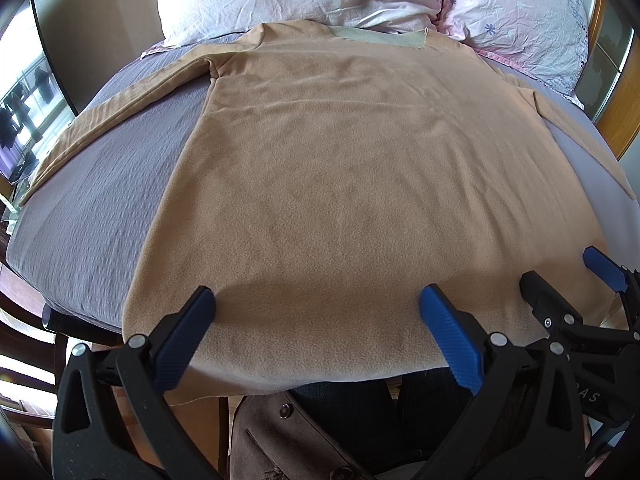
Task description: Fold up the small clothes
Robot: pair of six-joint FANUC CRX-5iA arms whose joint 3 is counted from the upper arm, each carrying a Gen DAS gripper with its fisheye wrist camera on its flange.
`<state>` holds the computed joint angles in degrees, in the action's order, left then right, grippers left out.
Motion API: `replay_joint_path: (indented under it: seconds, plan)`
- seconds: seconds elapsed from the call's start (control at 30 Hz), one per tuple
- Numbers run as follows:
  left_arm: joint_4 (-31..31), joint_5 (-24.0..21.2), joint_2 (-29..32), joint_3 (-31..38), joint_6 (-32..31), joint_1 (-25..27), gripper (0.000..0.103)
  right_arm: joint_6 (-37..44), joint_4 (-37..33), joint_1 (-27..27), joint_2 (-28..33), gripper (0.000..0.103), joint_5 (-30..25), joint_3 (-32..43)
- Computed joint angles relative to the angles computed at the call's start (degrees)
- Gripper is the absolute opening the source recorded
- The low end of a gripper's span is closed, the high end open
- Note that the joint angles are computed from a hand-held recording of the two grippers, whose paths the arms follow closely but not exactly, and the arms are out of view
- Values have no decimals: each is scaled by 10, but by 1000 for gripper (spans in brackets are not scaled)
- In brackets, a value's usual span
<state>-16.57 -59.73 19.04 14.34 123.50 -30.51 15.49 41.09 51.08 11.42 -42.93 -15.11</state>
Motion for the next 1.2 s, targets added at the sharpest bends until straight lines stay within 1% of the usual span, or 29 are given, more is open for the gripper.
replay_joint_path:
  seconds: [0.93,1.07,1.13,1.2]
  plan:
    - [-1,1,0,0,1,0,101,-2,1,1,1,102,0,0]
    - [0,1,0,0,-1,0,101,-12,8,6,9,102,1,3]
    - [0,2,0,-1,-5,0,101,-29,35,3,8,102,20,-11]
    - [-2,13,-4,-7,-10,1,101,-71,110,-16,-8,102,83,-58]
